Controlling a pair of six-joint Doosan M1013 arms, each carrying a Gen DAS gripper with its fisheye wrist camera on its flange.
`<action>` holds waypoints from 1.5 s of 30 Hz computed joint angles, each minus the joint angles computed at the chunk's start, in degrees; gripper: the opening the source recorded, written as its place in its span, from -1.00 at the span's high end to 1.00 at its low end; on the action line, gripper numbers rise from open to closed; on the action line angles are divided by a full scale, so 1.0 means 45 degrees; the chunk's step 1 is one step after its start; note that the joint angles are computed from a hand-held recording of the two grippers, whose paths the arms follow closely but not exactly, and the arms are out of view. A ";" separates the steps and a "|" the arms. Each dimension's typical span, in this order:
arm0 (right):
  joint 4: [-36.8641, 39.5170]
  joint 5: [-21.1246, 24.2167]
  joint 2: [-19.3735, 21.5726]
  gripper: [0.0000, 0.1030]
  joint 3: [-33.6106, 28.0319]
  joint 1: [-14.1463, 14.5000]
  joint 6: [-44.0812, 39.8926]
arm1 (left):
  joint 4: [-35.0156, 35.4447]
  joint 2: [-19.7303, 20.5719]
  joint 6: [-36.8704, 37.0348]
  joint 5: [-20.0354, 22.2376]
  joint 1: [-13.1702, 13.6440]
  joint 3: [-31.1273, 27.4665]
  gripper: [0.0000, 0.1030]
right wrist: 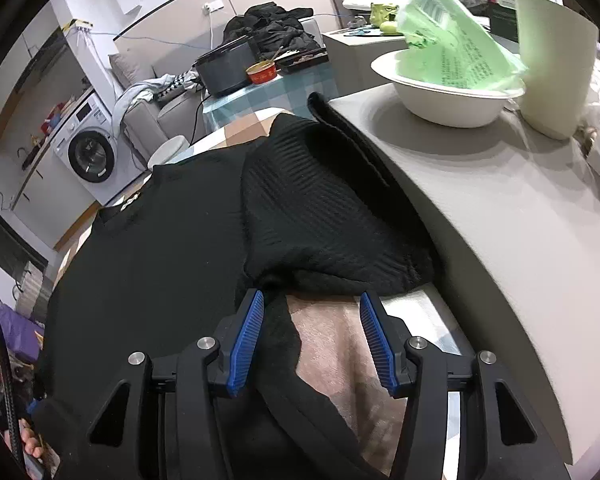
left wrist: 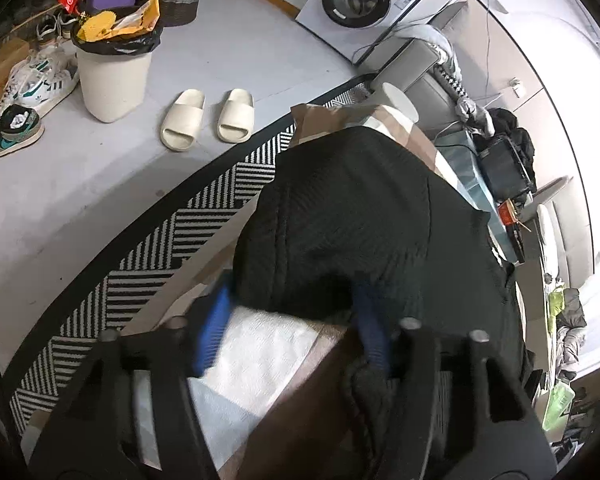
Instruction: Fold small clothes
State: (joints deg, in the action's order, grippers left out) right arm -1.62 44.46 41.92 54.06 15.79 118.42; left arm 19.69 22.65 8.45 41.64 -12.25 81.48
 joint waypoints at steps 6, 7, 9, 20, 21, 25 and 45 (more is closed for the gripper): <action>0.0151 -0.0351 -0.0240 -0.01 0.0426 -0.0074 -0.0027 | 0.1158 0.0353 0.0008 0.0838 -0.0239 -0.0811 0.91; 0.0228 -0.0406 -0.0279 -0.01 0.0485 -0.0082 -0.0106 | 0.1436 0.0386 0.0023 0.0970 -0.0293 -0.0966 0.91; 0.0334 -0.0537 -0.0340 -0.01 0.0579 -0.0092 -0.0237 | 0.2134 0.0448 -0.0057 0.1206 -0.0471 -0.1371 0.91; 0.0838 -0.1228 -0.0661 -0.02 0.1025 -0.0096 -0.0729 | -0.0283 0.3177 0.7393 0.1103 -0.1680 -0.7199 0.91; 0.0840 -0.1280 -0.0701 -0.03 0.1081 -0.0088 -0.0782 | -0.1372 0.3633 0.8645 0.1405 -0.1778 -0.7886 0.81; 0.0742 -0.1355 -0.0838 -0.06 0.1301 -0.0082 -0.0700 | -0.3962 0.5201 1.1580 0.4087 -0.2082 -1.0233 0.53; -0.1445 -0.0016 -0.0510 -0.14 0.0948 -0.0024 0.1727 | 0.0721 0.1863 0.4793 0.2900 -0.1237 -0.3498 -0.21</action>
